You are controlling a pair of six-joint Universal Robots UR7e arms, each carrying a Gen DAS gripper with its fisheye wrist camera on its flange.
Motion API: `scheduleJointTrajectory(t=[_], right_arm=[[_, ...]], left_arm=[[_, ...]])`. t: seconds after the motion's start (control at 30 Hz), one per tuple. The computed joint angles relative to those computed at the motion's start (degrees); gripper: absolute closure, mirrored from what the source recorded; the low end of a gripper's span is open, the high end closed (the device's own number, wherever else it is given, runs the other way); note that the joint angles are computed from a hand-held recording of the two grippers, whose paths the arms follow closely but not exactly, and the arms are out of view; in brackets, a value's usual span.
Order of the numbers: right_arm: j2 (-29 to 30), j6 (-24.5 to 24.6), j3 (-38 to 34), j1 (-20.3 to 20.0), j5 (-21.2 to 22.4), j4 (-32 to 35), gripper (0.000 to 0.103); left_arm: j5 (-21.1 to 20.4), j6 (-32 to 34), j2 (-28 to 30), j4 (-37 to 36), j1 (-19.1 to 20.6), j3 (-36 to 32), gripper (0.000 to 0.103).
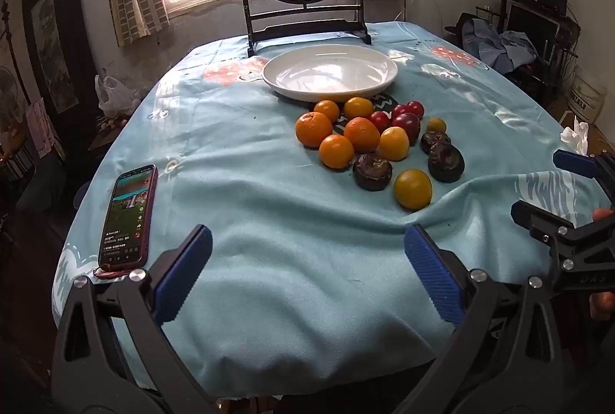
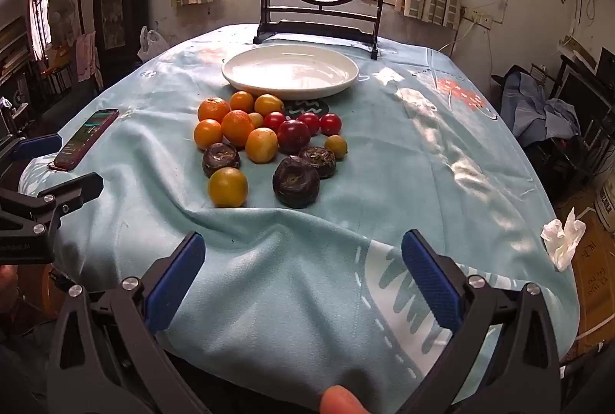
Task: Organize fruits
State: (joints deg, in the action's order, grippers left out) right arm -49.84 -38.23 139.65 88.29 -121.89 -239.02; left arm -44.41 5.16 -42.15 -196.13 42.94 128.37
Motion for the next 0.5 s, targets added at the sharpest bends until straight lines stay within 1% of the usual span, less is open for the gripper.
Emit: scheduleJointTrajectory(t=[0.1, 0.13, 0.17, 0.2, 0.23, 0.5], right_arm=[[0.04, 0.05, -0.01, 0.05, -0.08, -0.05, 0.001], [0.02, 0.09, 0.02, 0.05, -0.05, -0.05, 0.001], [0.03, 0.12, 0.03, 0.06, -0.06, -0.07, 0.001], [0.07, 0.07, -0.07, 0.09, -0.18, 0.12, 0.001], [0.10, 0.06, -0.10, 0.12, -0.25, 0.11, 0.001], [0.30, 0.14, -0.22, 0.24, -0.21, 0.31, 0.001]], left_arm=[[-0.36, -0.67, -0.32, 0.91, 0.34, -0.26, 0.002], [-1.35, -1.17, -0.73, 2.05, 1.06, -0.81, 0.002], [-1.51, -0.68, -0.58, 1.61, 1.40, -1.04, 0.002], [-1.20, 0.50, -0.53, -1.23, 0.95, -0.03, 0.002], [0.03, 0.70, -0.15, -2.86, -0.09, 0.97, 0.002], [-0.31, -0.03, -0.04, -0.54, 0.47, 0.11, 0.002]])
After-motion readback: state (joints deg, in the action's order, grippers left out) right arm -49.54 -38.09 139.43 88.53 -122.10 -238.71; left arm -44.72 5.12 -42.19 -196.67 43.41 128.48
